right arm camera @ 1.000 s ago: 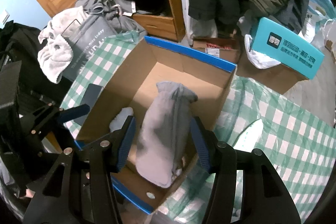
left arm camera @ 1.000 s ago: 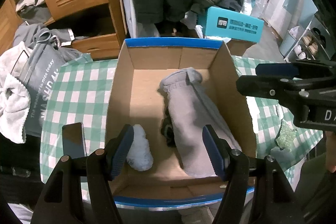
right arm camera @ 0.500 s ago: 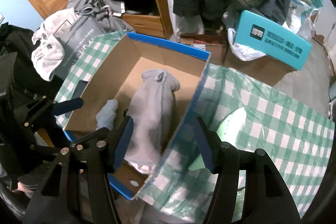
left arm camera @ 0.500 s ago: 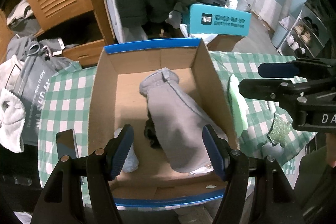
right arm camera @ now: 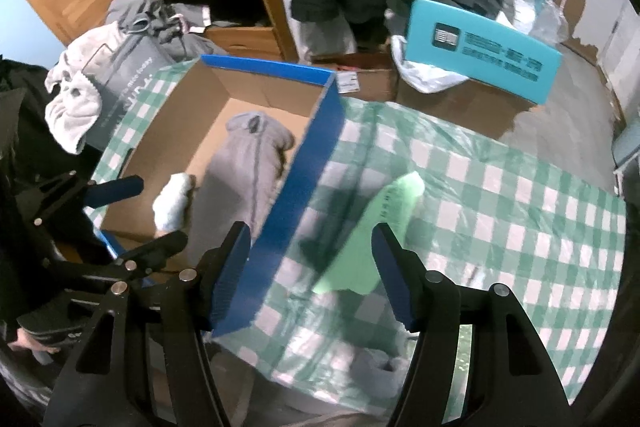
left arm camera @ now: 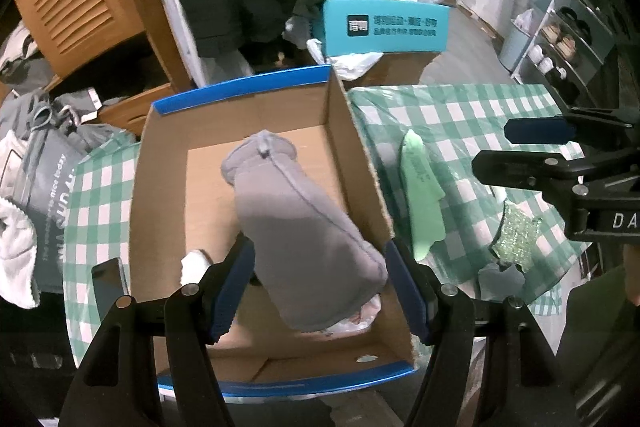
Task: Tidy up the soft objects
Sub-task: 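Open right gripper releasing grey mitten into the box, then move right gripper to green mesh pad while left gripper approaches light green cloth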
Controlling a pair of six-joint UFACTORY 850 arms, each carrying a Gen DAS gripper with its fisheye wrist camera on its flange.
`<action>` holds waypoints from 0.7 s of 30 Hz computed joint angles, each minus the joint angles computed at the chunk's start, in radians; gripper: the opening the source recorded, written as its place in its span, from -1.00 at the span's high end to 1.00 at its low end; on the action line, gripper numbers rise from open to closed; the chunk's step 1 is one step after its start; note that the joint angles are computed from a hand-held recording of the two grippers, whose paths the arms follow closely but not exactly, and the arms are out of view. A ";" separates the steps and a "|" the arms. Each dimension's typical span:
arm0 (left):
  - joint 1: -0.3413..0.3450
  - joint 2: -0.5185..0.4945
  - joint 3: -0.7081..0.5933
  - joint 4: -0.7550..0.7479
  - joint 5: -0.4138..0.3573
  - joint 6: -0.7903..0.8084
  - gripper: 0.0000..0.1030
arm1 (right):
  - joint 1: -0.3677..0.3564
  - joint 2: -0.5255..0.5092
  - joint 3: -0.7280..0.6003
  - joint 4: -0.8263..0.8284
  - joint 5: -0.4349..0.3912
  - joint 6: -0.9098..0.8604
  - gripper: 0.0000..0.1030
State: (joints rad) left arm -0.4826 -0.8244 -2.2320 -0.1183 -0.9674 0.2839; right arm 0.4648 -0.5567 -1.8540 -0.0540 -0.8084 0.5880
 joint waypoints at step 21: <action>-0.086 -0.073 -0.095 -0.017 -0.109 0.016 -0.35 | -0.060 0.219 0.335 -0.031 0.087 0.112 -0.25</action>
